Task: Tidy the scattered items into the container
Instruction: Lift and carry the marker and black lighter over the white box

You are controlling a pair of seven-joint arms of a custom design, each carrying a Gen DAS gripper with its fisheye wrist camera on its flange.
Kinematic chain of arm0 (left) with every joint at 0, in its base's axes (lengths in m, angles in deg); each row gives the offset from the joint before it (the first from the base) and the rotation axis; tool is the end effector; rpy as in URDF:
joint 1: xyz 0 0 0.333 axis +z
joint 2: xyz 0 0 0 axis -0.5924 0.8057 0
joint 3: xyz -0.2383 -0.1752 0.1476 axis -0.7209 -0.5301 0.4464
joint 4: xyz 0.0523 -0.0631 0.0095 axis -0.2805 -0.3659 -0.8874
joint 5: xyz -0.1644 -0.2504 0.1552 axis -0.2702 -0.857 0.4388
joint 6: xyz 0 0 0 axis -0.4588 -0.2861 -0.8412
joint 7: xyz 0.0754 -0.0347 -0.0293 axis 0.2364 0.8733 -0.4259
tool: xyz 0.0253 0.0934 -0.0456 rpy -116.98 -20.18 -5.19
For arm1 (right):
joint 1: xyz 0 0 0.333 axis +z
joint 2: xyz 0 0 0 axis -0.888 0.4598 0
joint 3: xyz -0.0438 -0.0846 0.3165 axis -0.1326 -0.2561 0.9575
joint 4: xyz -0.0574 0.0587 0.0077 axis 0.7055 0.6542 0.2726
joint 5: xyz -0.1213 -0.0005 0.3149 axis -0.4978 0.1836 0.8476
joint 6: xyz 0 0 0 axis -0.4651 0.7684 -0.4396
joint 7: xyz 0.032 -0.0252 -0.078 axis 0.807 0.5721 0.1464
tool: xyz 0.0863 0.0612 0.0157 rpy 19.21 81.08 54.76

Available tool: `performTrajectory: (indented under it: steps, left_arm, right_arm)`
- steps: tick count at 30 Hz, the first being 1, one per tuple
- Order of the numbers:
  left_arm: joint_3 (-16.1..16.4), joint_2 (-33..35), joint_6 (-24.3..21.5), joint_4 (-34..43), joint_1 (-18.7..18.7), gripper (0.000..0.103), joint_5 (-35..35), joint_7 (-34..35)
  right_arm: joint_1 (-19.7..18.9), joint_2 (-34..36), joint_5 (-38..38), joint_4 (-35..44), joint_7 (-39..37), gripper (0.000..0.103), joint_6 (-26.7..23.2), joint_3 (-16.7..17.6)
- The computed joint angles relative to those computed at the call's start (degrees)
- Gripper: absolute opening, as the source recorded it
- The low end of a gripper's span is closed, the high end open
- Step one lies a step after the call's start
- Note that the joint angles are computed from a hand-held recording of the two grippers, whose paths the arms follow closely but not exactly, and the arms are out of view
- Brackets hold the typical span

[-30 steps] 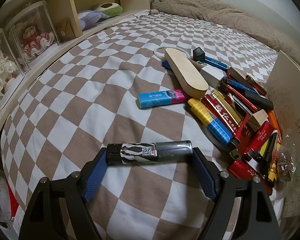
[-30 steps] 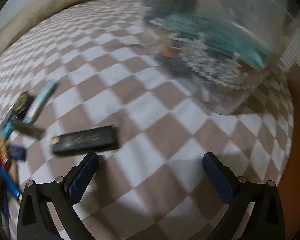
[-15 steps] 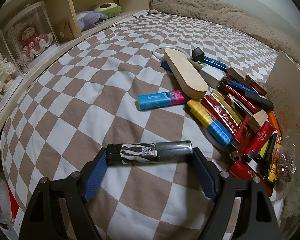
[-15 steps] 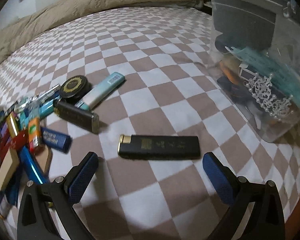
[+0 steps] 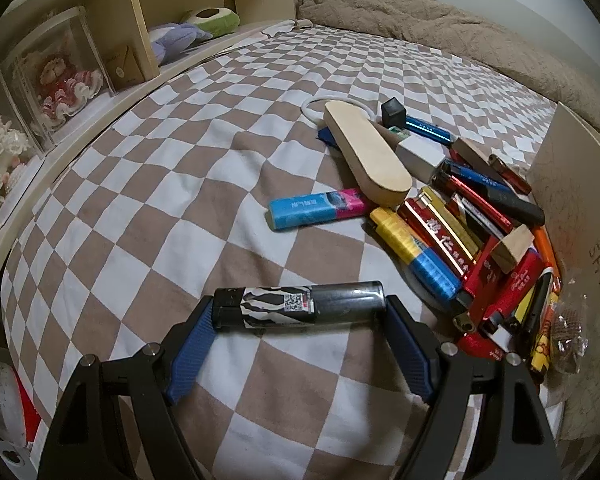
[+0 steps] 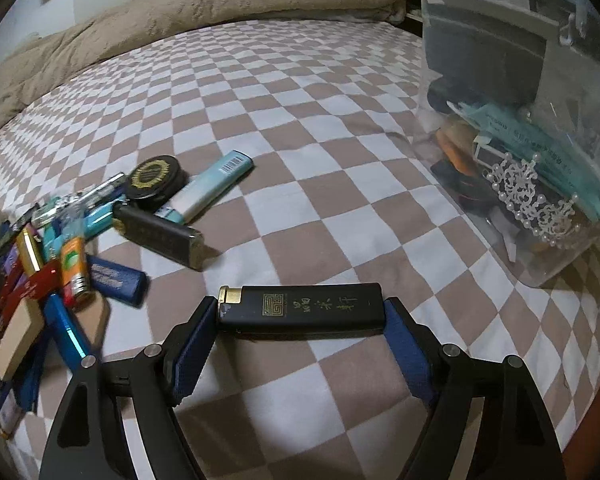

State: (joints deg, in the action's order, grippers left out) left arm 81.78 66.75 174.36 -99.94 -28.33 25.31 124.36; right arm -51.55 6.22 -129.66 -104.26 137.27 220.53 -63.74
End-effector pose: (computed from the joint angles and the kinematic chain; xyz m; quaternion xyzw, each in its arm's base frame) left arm 0.5202 0.0482 0.4477 -0.6928 0.6483 -0.1885 0.2534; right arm 0.4174 0.1402 0.4538 -0.4963 0.8179 -0.2683 0.1125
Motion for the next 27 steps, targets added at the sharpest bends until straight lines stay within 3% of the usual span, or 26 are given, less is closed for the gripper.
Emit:
performTrajectory:
  steps: [4, 10, 14, 27]
  left_arm:
    - [-0.38, -1.1, 0.87, -0.26, 0.04, 0.082, -1.16, 1.05]
    - [-1.93, -3.91, 2.18, -1.43, -0.63, 0.082, -11.71, 10.43]
    - [-1.99, -5.89, 1.14, -1.09, -2.29, 0.082, -18.38, 15.33]
    - [-1.7, -11.48, 1.65, -0.14, -9.33, 0.082, -27.56, 22.2]
  right_arm:
    - [0.62, -1.59, -0.88, 0.65, 0.4, 0.082, 0.05, 0.99]
    - [1.97, -2.63, -0.89, 3.28, -0.06, 0.082, -0.29, 2.78]
    - [3.15, -3.07, 1.26, 4.8, -1.0, 0.082, -0.61, 3.53]
    - [6.33, -0.33, -2.76, 12.26, 1.15, 0.082, -0.68, 6.01]
